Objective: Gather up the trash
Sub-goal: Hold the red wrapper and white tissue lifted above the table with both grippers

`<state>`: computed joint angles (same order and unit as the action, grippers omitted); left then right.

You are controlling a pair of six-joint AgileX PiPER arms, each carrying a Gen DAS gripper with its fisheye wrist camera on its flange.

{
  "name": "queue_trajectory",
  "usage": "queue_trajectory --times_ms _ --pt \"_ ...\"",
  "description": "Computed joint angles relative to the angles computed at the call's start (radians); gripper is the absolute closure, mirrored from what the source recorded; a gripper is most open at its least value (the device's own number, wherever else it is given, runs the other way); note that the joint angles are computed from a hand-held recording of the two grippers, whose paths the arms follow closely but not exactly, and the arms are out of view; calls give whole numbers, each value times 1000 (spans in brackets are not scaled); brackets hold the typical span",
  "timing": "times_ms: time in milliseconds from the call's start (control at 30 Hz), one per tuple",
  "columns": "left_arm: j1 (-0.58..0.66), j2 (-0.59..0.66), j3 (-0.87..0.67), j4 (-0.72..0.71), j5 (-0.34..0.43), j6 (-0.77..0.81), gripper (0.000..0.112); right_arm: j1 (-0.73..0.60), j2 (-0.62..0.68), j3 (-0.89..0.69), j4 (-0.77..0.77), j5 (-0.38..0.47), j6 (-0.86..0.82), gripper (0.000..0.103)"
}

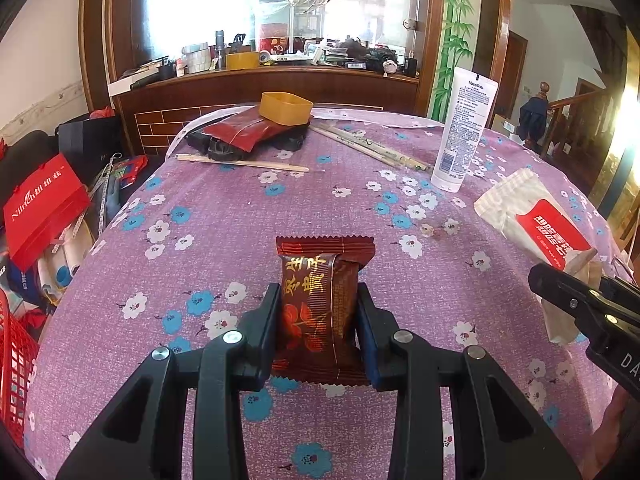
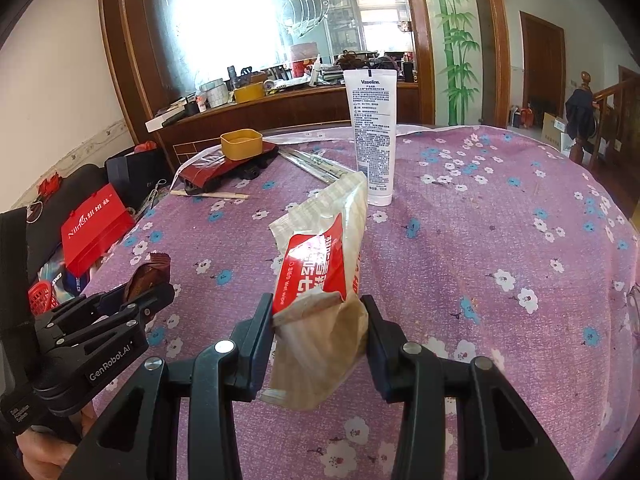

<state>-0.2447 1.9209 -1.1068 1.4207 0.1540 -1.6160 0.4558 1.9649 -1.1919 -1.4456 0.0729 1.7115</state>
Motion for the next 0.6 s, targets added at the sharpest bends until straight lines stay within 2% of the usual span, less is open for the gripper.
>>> queue_trajectory --times_ms 100,600 --pt "-1 0 1 17 2 -19 79 -2 1 -1 39 -2 -40 58" --pt "4 -5 3 -2 -1 1 79 -3 1 -2 25 -3 -23 58"
